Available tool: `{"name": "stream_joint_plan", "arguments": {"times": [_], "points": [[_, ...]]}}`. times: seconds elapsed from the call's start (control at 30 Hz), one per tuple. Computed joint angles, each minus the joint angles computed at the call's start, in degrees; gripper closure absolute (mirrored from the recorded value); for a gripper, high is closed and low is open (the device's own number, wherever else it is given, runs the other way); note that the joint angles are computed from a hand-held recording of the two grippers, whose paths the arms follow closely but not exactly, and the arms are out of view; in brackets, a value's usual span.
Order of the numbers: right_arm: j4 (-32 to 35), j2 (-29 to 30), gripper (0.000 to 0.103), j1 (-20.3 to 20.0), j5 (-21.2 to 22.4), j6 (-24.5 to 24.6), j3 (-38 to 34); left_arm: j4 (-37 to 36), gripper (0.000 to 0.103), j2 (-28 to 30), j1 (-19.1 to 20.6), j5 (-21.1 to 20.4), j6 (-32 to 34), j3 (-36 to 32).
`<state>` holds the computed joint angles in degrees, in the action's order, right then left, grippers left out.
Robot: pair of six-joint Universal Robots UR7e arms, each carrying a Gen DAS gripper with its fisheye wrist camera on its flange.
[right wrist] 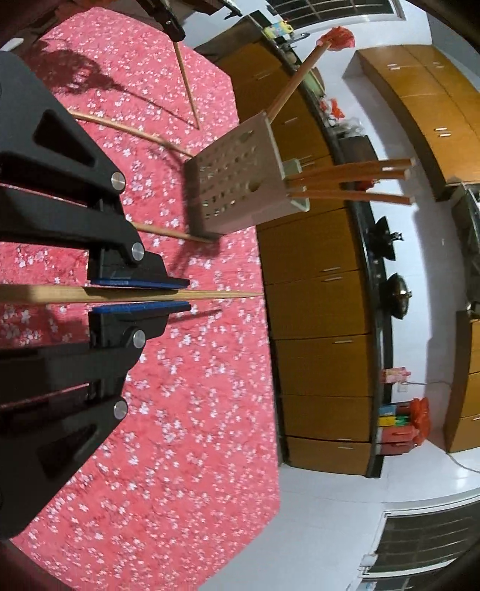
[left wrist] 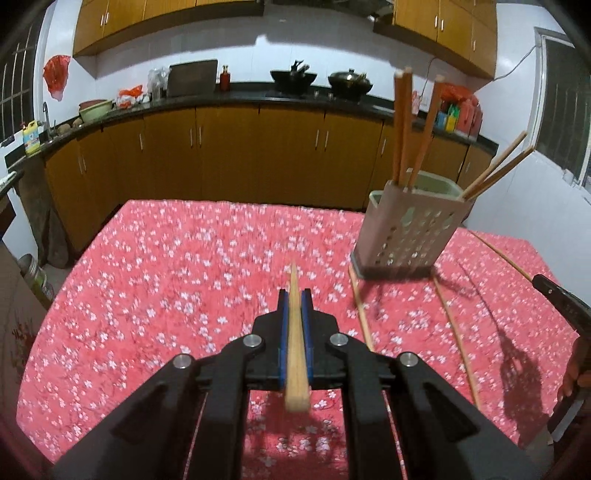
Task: Organize utensils
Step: 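Lift both held chopsticks upright and carry them over the beige holder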
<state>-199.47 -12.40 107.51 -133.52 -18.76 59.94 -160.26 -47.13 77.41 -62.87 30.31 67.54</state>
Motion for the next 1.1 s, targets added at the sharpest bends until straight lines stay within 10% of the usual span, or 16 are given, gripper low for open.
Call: {"name": "stream_joint_plan", "arguments": {"times": [0.4, 0.93, 1.1], "points": [[8.11, 0.83, 0.095, -0.89, -0.21, 4.53, -2.06, -0.34, 0.095, -0.03, 0.05, -0.09, -0.01, -0.02], [-1.43, 0.85, 0.095, 0.40, 2.28, -1.56, -2.16, -2.72, 0.095, -1.49, -0.48, -2.36, 0.10, 1.00], [8.52, -1.54, 0.095, -1.31, 3.07, 6.07, 2.29, -2.47, 0.095, -1.66, -0.26, -2.48, -0.34, 1.39]]}}
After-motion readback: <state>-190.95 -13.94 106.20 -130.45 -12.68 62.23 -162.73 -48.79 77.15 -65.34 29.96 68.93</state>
